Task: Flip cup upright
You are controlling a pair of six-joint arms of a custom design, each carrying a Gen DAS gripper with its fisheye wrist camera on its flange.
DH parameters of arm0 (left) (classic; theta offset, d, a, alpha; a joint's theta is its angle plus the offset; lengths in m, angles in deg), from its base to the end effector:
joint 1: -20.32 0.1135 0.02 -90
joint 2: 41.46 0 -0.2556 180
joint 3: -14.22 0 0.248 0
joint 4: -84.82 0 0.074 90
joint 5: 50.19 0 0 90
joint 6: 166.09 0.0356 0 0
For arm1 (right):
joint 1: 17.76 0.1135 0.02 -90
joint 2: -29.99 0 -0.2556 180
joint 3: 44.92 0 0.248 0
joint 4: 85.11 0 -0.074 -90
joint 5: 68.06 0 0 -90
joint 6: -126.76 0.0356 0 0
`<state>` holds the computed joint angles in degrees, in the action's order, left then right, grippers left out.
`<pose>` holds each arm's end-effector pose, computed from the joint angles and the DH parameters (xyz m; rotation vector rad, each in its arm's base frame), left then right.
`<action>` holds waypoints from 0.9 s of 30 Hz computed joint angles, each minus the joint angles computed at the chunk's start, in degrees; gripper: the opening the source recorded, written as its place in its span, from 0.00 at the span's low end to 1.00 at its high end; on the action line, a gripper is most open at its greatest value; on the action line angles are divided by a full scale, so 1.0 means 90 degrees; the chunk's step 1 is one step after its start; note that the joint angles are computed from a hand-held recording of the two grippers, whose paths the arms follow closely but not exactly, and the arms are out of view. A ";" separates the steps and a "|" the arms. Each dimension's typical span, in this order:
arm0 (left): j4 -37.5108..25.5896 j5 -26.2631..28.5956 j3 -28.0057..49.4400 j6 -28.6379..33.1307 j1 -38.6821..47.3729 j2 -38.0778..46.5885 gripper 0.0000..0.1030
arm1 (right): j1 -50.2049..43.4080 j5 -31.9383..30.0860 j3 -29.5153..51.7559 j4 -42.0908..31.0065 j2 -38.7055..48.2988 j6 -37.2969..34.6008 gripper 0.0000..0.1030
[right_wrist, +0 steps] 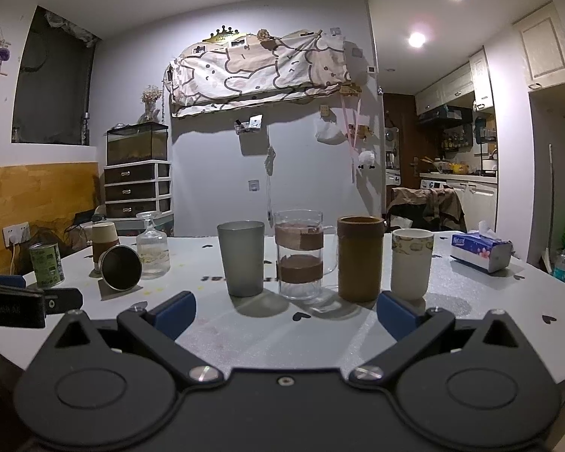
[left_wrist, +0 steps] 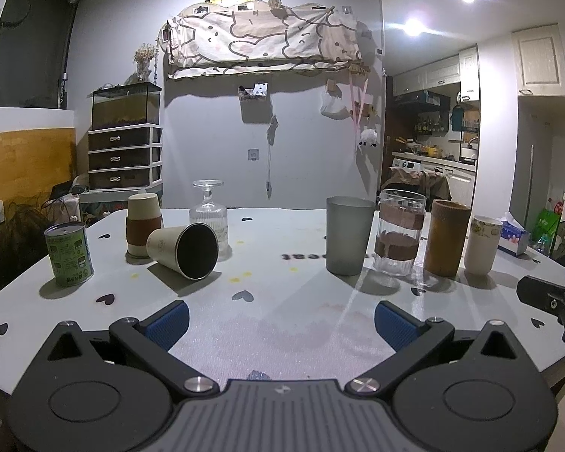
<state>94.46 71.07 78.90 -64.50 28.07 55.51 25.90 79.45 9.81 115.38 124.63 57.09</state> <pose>0.3563 0.0298 0.1945 0.4145 1.8730 -0.3090 0.2513 0.1983 0.1782 0.2911 1.7283 -0.1476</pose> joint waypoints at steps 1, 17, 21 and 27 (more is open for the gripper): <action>-0.0005 -0.0002 -0.0006 0.0007 0.0002 -0.0004 1.00 | 0.0003 -0.0002 -0.0001 -0.0003 -0.0004 -0.0003 1.00; 0.0005 -0.0005 -0.0017 0.0002 -0.0009 -0.0011 1.00 | -0.0022 -0.0047 0.0042 -0.0049 -0.0002 -0.0042 1.00; -0.0013 -0.0018 -0.0015 0.0000 -0.0017 -0.0021 1.00 | -0.0027 -0.0061 0.0048 -0.0063 0.0008 -0.0030 1.00; -0.0023 -0.0015 -0.0009 0.0004 -0.0017 -0.0026 1.00 | -0.0042 -0.0079 0.0046 -0.0062 0.0018 -0.0029 1.00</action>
<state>94.25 70.94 78.82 -64.46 27.91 55.27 25.52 78.74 10.23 114.83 124.79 56.83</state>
